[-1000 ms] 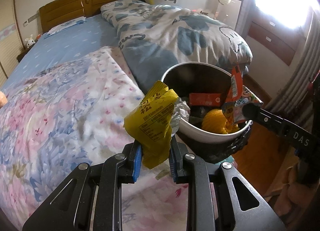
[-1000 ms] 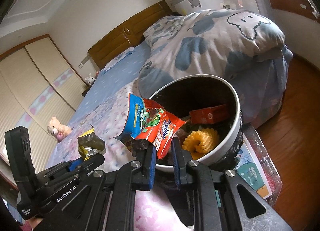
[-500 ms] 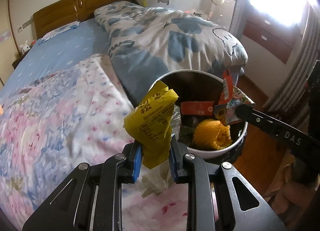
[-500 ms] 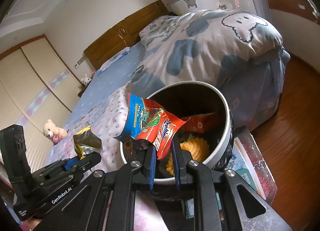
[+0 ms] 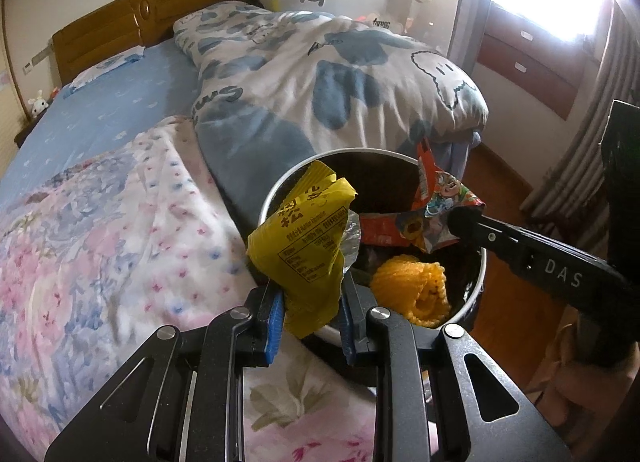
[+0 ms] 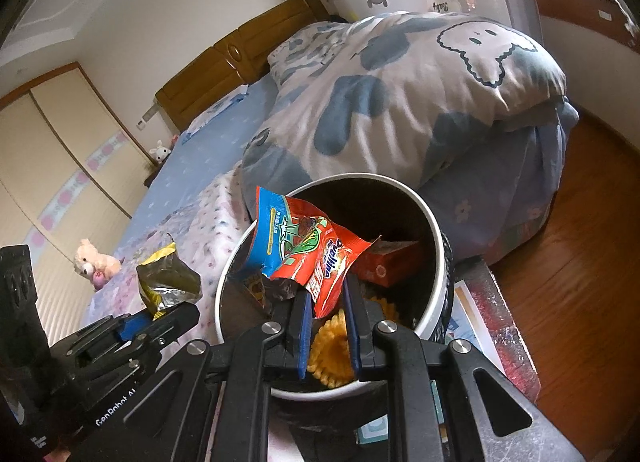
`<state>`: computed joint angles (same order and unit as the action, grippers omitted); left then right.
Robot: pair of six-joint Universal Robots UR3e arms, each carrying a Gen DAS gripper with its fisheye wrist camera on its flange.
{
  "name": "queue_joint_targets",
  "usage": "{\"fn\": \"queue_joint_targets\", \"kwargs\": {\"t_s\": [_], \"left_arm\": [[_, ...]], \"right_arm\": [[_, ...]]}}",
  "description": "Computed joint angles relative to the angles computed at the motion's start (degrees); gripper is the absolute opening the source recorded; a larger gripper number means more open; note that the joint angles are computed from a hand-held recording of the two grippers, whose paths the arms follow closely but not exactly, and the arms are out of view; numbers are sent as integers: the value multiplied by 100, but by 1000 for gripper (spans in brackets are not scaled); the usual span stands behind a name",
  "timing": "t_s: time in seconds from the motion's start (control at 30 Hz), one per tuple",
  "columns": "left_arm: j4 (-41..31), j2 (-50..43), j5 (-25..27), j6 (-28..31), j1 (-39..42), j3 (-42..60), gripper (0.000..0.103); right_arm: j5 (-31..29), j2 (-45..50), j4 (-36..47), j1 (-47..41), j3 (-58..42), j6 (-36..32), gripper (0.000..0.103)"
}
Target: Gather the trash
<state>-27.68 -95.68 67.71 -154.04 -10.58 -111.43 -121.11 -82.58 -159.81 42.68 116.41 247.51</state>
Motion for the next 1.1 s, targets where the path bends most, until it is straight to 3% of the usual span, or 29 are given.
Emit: {"fn": "queue_joint_targets", "kwargs": {"t_s": [0.3, 0.4, 0.5, 0.7, 0.87, 1.1], "left_arm": [[-149, -312, 27, -42, -140, 350, 23], [-326, -393, 39, -40, -160, 500, 34], [-463, -397, -54, -3, -129, 551, 37], [-442, -164, -153, 95, 50, 272, 49], [-476, 228, -345, 255, 431, -190, 55], [-766, 1024, -786, 551, 1273, -929, 59]], "right_arm": [[275, -206, -103, -331, 274, -168, 18], [381, -244, 13, -423, 253, -247, 19], [489, -270, 134, -512, 229, -341, 21], [402, -301, 420, -488, 127, -303, 40], [260, -262, 558, -310, 8, -162, 44], [-218, 23, 717, 260, -356, 367, 68]]}}
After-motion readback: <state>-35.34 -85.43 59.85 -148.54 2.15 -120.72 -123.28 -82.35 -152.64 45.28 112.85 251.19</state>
